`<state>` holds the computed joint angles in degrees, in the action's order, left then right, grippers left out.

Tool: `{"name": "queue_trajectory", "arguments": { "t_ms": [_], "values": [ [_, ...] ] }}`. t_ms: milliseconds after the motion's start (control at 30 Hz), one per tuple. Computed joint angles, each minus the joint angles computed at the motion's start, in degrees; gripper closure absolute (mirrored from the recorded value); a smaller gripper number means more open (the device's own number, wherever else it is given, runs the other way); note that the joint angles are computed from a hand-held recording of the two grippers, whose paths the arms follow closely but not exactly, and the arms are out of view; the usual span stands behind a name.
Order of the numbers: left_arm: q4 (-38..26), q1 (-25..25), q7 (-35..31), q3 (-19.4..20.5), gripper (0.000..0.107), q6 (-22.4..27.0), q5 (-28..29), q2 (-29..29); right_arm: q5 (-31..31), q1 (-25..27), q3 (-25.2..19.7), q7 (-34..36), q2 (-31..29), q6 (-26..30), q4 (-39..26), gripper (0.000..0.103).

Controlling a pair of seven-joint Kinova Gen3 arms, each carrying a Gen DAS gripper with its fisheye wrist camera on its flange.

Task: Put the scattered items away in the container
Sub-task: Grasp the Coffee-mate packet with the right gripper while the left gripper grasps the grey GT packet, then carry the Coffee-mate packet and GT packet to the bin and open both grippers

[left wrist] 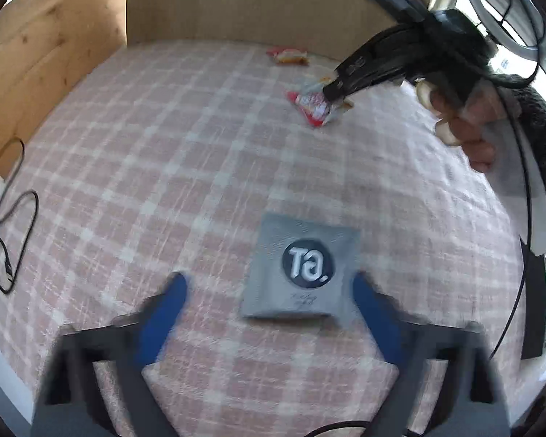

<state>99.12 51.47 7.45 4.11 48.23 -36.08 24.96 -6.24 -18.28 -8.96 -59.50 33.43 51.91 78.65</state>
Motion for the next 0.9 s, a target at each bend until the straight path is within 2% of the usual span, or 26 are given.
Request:
{"name": "queue_trajectory", "arguments": {
  "t_ms": [67,133,167,200,233,300,333,367,500,633,700,767,900],
  "values": [
    [-3.04,-1.38,-2.49,2.09,0.014,2.78,-0.78,2.55,0.21,-0.26,0.32,-0.56,0.30,0.29,-0.35,0.096],
    [-7.17,-4.60,-7.15,6.10,0.016,6.53,-0.64,6.02,-0.31,0.02,0.30,-1.11,0.89,1.56,-1.53,0.096],
    [-8.50,-5.30,-9.19,6.52,0.029,7.02,-0.31,7.80,-0.81,0.43,0.09,-1.06,1.27,2.42,-2.27,0.096],
    [-9.01,-5.30,-10.31,5.87,0.031,6.58,0.70,8.51,-1.27,0.79,-0.03,-1.03,1.53,2.98,-2.78,0.096],
    [-8.59,-4.74,-10.49,4.16,0.041,5.21,1.09,8.17,-1.68,1.13,-0.09,-1.02,1.82,3.57,-3.30,0.096],
    [-7.06,-3.38,-11.66,-0.05,0.055,1.21,3.62,7.28,-3.02,2.29,-0.35,-0.88,2.47,5.07,-4.48,0.096],
    [-5.79,-2.52,-11.28,-2.08,0.072,-0.79,4.08,6.41,-3.74,2.92,-0.54,-0.65,2.70,5.76,-4.95,0.097],
    [-4.42,-2.58,-10.95,-3.06,0.094,-2.73,4.63,5.49,-4.46,3.57,-0.69,-0.40,2.86,6.37,-5.34,0.097],
    [-0.23,-5.60,-9.53,-3.99,0.095,-8.42,6.25,3.07,-7.95,6.69,-1.39,0.89,2.46,7.94,-5.73,0.097],
    [3.01,-7.08,-7.86,-5.28,0.097,-13.02,6.80,0.66,-11.49,9.91,-1.99,3.18,-0.02,8.01,-3.28,0.097],
    [3.10,-7.31,-7.67,-5.65,0.102,-13.33,6.20,-0.20,-13.40,12.42,-2.08,5.34,-1.41,8.61,-2.69,0.097],
    [1.50,-7.49,-8.55,-5.23,0.103,-11.98,5.84,-0.44,-15.45,13.40,-2.28,6.04,-4.30,7.22,0.55,0.097],
    [-3.98,-7.35,-12.56,-4.95,0.103,-8.24,4.10,1.43,-20.18,18.59,-1.01,9.57,-8.75,8.13,3.44,0.097]
  ]
}}
